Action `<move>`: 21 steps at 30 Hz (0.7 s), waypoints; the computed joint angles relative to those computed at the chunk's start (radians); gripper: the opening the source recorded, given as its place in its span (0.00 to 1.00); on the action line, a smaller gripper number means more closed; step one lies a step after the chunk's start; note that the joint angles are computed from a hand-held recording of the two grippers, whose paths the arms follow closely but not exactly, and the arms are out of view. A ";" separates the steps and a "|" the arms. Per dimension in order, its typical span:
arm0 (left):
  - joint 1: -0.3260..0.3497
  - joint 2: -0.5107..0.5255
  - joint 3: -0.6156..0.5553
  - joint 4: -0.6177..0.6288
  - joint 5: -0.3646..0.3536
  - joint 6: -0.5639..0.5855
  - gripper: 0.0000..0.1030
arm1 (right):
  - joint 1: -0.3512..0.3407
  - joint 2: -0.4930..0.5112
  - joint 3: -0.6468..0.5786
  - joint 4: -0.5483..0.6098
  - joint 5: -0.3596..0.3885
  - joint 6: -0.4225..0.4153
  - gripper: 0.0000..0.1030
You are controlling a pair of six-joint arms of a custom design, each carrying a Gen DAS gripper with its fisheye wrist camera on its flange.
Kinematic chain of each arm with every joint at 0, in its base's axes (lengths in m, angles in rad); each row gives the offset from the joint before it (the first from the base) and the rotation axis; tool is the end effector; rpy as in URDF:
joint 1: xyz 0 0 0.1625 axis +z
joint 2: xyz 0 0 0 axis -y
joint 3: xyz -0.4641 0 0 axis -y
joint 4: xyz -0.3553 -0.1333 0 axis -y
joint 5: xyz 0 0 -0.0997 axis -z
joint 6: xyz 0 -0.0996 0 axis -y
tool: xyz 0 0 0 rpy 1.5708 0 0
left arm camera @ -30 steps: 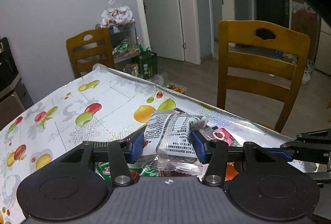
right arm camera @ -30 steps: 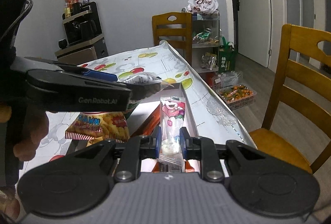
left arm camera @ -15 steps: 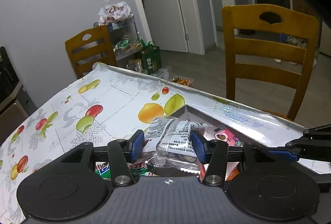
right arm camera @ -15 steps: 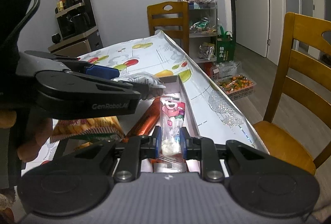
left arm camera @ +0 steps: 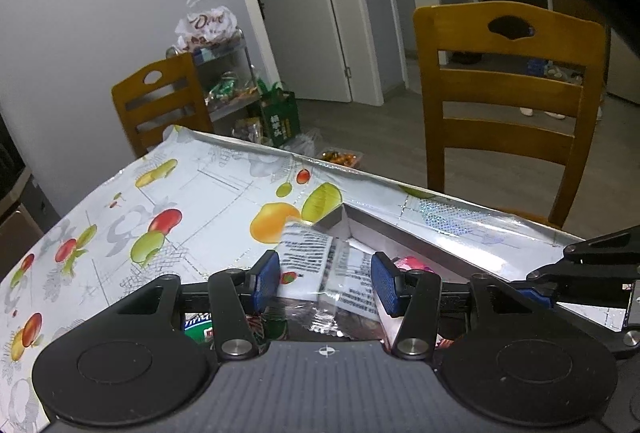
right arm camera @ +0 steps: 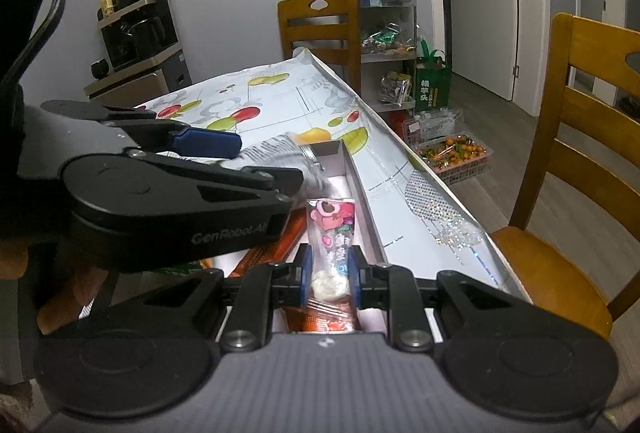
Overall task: Organize snacks
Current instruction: 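Open both tools to drop the packet and candy stick into the box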
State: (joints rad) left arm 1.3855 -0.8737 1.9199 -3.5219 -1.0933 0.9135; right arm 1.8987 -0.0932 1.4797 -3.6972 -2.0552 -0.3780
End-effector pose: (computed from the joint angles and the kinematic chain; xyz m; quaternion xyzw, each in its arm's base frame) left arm 0.0642 -0.6297 0.2346 0.3681 0.7993 -0.3212 0.3500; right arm 0.2949 -0.5971 -0.1415 0.2315 -0.8793 0.3453 0.2323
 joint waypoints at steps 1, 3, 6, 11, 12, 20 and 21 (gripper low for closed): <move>0.000 0.000 0.001 -0.001 -0.001 0.001 0.50 | 0.000 0.001 -0.002 0.000 -0.002 -0.003 0.18; -0.001 -0.001 0.002 0.003 -0.001 -0.003 0.50 | 0.001 0.003 -0.002 -0.003 -0.003 -0.004 0.18; -0.001 -0.003 0.006 0.002 -0.002 -0.005 0.50 | 0.001 0.001 0.000 -0.005 -0.003 0.005 0.18; -0.002 -0.004 0.009 -0.004 -0.003 -0.007 0.50 | 0.001 0.004 0.003 -0.022 -0.011 0.000 0.18; -0.003 -0.005 0.010 -0.008 -0.004 -0.008 0.50 | 0.001 0.004 0.002 -0.021 -0.010 0.004 0.18; -0.013 -0.017 0.042 -0.057 -0.014 0.018 0.66 | 0.007 0.009 -0.024 0.020 -0.033 0.010 0.21; -0.013 -0.020 0.046 -0.056 -0.016 0.017 0.68 | 0.009 0.010 -0.024 0.020 -0.036 0.008 0.22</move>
State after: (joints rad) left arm 1.3720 -0.8937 1.9655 -3.5784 -1.1089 0.9308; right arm 1.9080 -0.0836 1.4553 -3.6775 -2.0912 -0.3700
